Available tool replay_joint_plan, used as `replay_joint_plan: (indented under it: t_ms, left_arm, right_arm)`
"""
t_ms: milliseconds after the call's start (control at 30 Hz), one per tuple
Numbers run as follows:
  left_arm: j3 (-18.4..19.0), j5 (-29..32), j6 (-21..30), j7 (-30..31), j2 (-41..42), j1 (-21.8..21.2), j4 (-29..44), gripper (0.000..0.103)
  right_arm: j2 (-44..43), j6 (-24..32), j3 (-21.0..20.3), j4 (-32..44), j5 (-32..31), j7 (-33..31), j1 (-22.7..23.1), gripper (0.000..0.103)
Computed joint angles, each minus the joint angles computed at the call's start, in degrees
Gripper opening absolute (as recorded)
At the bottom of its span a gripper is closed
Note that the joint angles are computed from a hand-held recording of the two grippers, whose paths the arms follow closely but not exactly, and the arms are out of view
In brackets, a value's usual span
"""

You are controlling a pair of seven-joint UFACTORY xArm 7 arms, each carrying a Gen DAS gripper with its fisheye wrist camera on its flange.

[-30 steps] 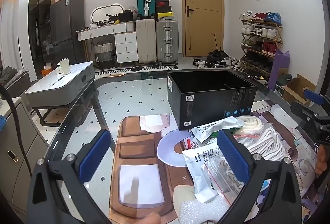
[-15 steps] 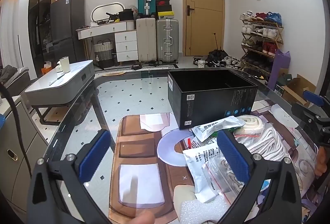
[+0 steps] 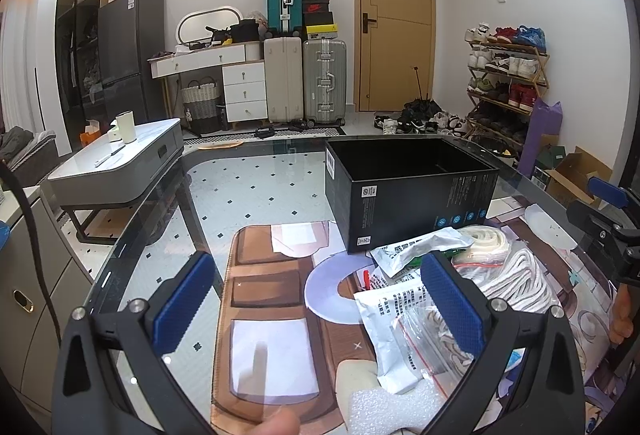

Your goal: Organize soft objects

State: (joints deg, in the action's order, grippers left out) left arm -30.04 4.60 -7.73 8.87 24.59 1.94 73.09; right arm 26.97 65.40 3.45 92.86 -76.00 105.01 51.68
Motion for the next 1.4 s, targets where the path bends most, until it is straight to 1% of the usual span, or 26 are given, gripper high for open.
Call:
replay_joint_plan:
  t_ms: [167,267,333,433,500,600,767,833,1033,1400]
  left_arm:
    - [0.6,0.0,-0.6,-0.4,-0.1,-0.5,-0.1,0.103]
    - [2.3,0.2,-1.4,-1.4,-0.4,-2.0,-0.2,0.103]
    - [2.4,0.6,-1.7,-2.1,-0.3,-2.0,-0.1,0.103]
    - [1.3,1.9,-2.5,-2.8,0.0,-0.8,-0.6,0.103]
    - [2.0,2.6,-2.7,-3.5,0.0,-1.3,-0.6,0.103]
    - [1.5,3.6,-2.7,-4.2,0.2,-0.7,-0.6,0.103]
    - [1.9,4.6,-2.6,-5.2,0.2,-0.9,-0.5,0.103]
    - [1.3,5.0,-2.6,-5.3,0.2,-0.3,-0.6,0.103]
    - [1.5,5.5,-2.7,-5.8,0.2,-0.4,-0.6,0.103]
    - [1.6,5.9,-2.7,-6.2,0.2,-0.5,-0.6,0.103]
  right_arm:
    - [0.0,-0.1,0.0,-0.1,-0.1,0.2,-0.1,0.103]
    - [0.3,-0.1,0.0,0.3,0.3,0.0,-0.1,0.103]
    - [0.3,-0.3,0.0,0.4,0.6,-0.1,-0.2,0.103]
    - [0.2,-0.1,-0.2,0.3,0.6,0.0,0.0,0.103]
    - [0.2,-0.1,-0.2,0.3,0.5,0.0,0.0,0.103]
    - [0.2,-0.1,-0.2,0.3,0.5,0.1,0.0,0.103]
    - [0.3,-0.1,-0.2,0.4,0.5,0.2,0.1,0.103]
    - [0.4,0.1,-0.2,0.4,0.4,0.3,0.2,0.103]
    - [0.6,-0.1,-0.3,0.9,1.3,-1.0,0.0,0.103]
    - [-0.4,0.6,0.0,-0.5,0.7,0.7,-0.1,0.103]
